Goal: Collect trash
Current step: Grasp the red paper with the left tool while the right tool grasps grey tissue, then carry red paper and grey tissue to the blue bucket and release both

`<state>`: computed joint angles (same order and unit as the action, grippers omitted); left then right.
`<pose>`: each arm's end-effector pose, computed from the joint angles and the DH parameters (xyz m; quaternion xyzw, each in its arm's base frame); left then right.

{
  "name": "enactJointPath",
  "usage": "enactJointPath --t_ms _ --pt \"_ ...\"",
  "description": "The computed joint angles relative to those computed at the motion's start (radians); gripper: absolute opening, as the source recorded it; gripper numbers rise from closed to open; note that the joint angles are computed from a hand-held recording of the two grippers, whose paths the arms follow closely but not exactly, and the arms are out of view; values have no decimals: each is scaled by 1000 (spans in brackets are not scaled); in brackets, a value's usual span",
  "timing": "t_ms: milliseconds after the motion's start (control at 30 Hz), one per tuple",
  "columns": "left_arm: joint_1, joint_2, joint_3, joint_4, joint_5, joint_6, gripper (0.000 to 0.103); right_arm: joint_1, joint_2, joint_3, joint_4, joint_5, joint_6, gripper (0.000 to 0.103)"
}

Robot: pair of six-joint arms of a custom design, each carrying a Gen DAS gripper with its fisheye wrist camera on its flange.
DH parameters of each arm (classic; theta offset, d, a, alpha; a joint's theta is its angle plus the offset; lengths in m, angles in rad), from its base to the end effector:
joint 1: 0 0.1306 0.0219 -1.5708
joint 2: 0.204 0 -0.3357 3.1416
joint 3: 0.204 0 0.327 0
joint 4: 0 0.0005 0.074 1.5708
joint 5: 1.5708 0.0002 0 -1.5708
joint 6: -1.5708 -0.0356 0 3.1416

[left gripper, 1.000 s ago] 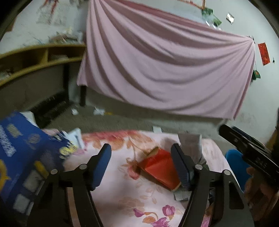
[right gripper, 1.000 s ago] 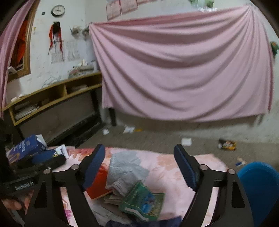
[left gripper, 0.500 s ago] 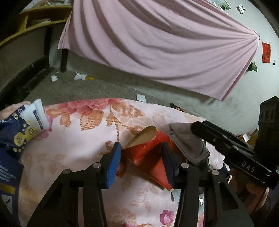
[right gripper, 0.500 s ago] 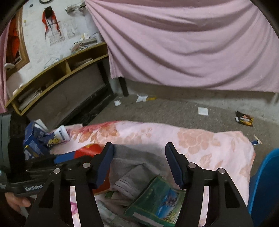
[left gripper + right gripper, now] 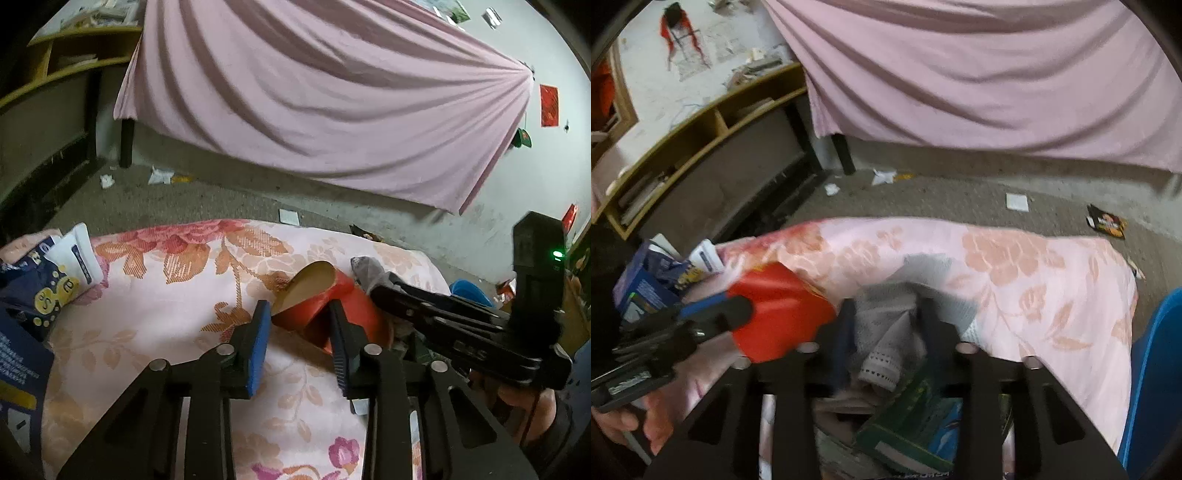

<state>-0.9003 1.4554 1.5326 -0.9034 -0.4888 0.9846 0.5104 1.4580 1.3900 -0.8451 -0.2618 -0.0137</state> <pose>0.2917 -0.3417 0.4125 -0.1260 0.8993 -0.1530 0.3898 0.3839 0.2249 0.3568 -0.2715 0.8992 0.2023 0.2773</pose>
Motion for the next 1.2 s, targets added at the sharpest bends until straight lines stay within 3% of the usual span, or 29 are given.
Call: enactJointPath --t_ms 33,133,333,433,500,567,600,733,833,933,967,1100,1200 --pt "-5 3 7 -9 -11 -2 0 -5 -1 -3 1 -9 -5 20" --pt "-10 13 11 -13 -9 -11 0 -18 -17 -17 12 -30 -14 13" --pt "-28 15 6 9 -34 -38 0 -32 -97 -92 99 -52 -22 12" --pt "-30 10 -3 8 -60 -13 0 -38 -133 -124 147 -50 -28 12" --pt "-18 4 -13 16 -53 4 7 -41 -146 -137 169 -47 -30 12" --pt "1 6 -16 30 -39 -3 35 -42 -150 -142 183 -41 -28 12" --pt "6 -3 -28 49 -38 -10 36 -44 -150 -144 189 -40 -27 12" --pt "43 7 -11 72 -7 -74 36 -58 -139 -145 207 -54 -39 12" --pt "82 44 28 49 72 -118 36 -72 -122 -138 209 -62 -47 12" --pt "97 80 65 15 126 -151 23 -86 -113 -136 211 -81 -62 12" --pt "95 75 56 34 130 -168 11 -86 -117 -142 214 -84 -64 12" --pt "80 90 80 11 112 -224 9 -86 -120 -143 207 -92 -62 12" --pt "69 92 85 2 93 -222 8 -83 -129 -149 205 -92 -61 12"
